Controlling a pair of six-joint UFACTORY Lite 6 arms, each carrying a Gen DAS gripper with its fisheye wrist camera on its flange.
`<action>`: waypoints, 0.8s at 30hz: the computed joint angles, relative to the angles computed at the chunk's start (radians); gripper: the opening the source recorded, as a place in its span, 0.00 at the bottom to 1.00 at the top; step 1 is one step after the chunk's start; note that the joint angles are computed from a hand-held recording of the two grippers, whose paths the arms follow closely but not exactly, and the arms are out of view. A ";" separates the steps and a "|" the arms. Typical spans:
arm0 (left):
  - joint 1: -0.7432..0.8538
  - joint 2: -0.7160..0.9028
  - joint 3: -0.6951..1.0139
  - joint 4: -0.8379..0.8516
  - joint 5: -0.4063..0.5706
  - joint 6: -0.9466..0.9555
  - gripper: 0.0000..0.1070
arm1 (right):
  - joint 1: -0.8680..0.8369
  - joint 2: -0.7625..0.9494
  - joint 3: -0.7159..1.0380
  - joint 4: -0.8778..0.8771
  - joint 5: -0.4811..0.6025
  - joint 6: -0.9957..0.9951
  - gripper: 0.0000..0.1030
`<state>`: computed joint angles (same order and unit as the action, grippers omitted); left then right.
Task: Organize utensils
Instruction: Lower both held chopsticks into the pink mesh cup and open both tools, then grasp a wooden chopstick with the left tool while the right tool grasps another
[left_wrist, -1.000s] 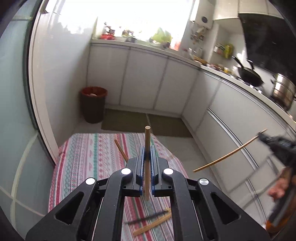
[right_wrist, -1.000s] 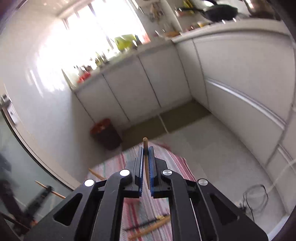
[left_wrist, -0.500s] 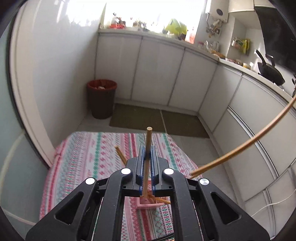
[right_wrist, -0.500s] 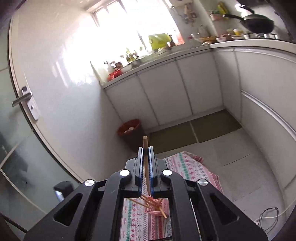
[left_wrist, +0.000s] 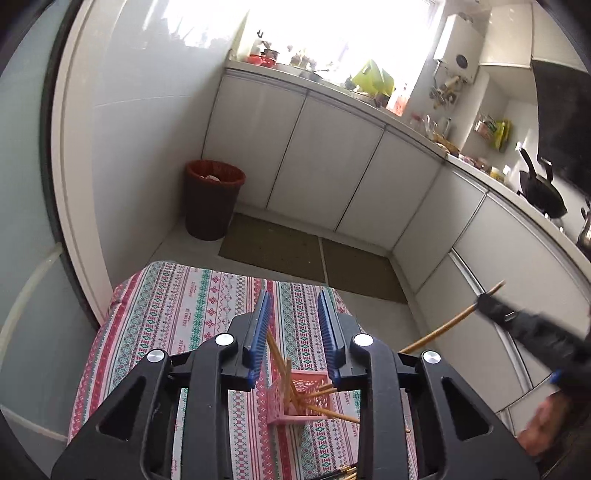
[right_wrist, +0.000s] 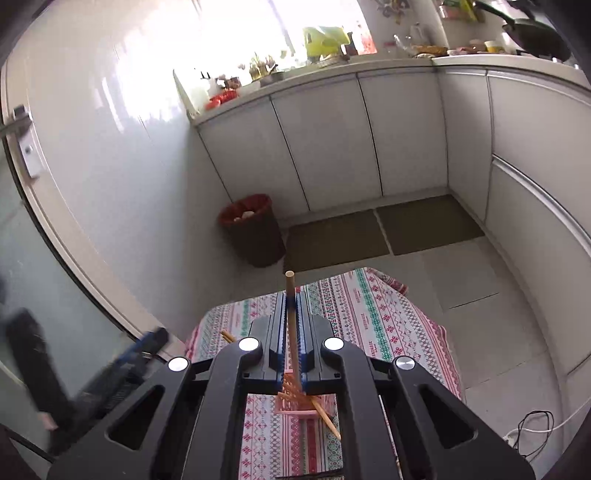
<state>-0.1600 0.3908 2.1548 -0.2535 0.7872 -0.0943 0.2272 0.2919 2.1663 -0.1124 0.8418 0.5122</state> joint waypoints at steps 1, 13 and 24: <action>0.003 0.006 0.007 0.002 0.009 -0.002 0.24 | 0.013 0.010 -0.019 -0.028 -0.024 0.022 0.05; -0.014 -0.051 -0.033 0.052 0.024 0.001 0.37 | 0.020 -0.022 -0.134 -0.035 -0.127 0.032 0.38; -0.133 -0.282 -0.298 0.176 -0.003 -0.081 0.56 | 0.122 -0.388 -0.531 -0.313 -0.096 0.246 0.71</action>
<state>-0.2932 0.1084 1.8570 -0.0779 0.7837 -0.1757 0.3493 -0.0965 1.6353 -0.4249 0.7455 0.7582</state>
